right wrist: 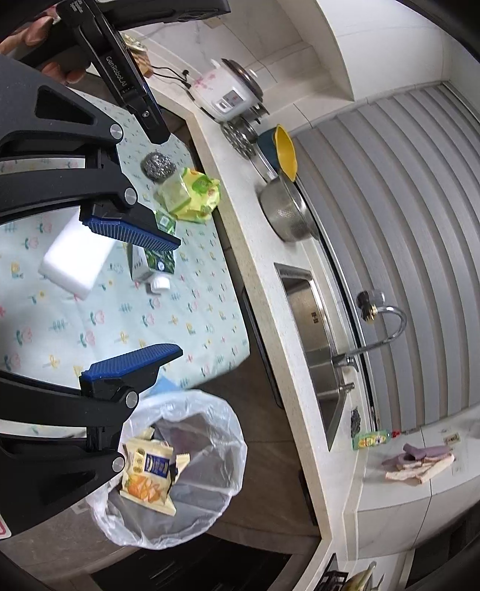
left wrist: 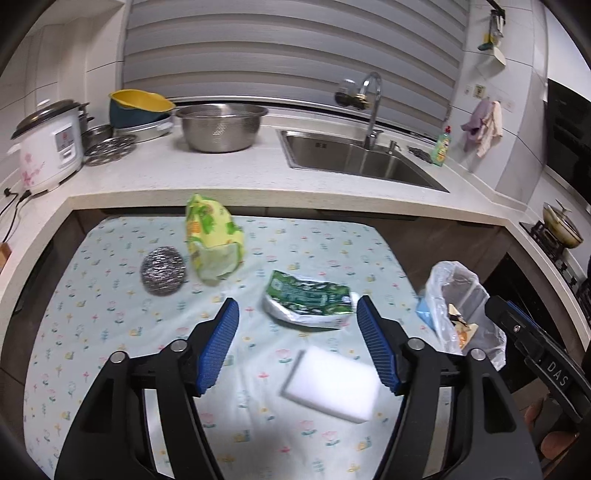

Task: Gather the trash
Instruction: 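Grasp the steel wool scrubber with the left tool while the right tool grasps the green milk carton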

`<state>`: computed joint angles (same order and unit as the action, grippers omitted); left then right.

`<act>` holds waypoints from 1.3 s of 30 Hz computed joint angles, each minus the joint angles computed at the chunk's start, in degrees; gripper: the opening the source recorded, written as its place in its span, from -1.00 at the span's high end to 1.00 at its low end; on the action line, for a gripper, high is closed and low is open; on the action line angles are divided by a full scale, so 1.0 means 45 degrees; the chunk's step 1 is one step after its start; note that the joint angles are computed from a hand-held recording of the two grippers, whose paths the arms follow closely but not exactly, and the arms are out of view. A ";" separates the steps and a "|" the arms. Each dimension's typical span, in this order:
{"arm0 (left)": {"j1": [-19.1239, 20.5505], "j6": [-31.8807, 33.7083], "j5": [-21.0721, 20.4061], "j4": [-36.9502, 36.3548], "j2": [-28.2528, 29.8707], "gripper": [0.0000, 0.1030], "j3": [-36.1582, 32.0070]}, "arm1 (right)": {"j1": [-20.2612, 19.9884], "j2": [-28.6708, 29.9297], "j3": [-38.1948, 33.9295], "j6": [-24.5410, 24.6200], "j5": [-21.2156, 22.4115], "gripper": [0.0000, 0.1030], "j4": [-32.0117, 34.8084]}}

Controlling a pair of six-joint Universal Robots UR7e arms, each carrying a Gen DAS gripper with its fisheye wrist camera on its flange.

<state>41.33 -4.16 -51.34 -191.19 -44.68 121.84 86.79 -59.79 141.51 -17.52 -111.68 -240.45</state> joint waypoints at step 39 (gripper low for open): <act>0.4736 0.2007 0.0480 0.1304 0.1542 -0.76 -0.4366 | -0.0817 0.3454 -0.5358 0.1708 -0.0601 -0.19 0.5245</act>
<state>62.65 4.87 -49.18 -185.32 -37.74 102.20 83.11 -44.25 117.40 -9.83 -114.39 -216.84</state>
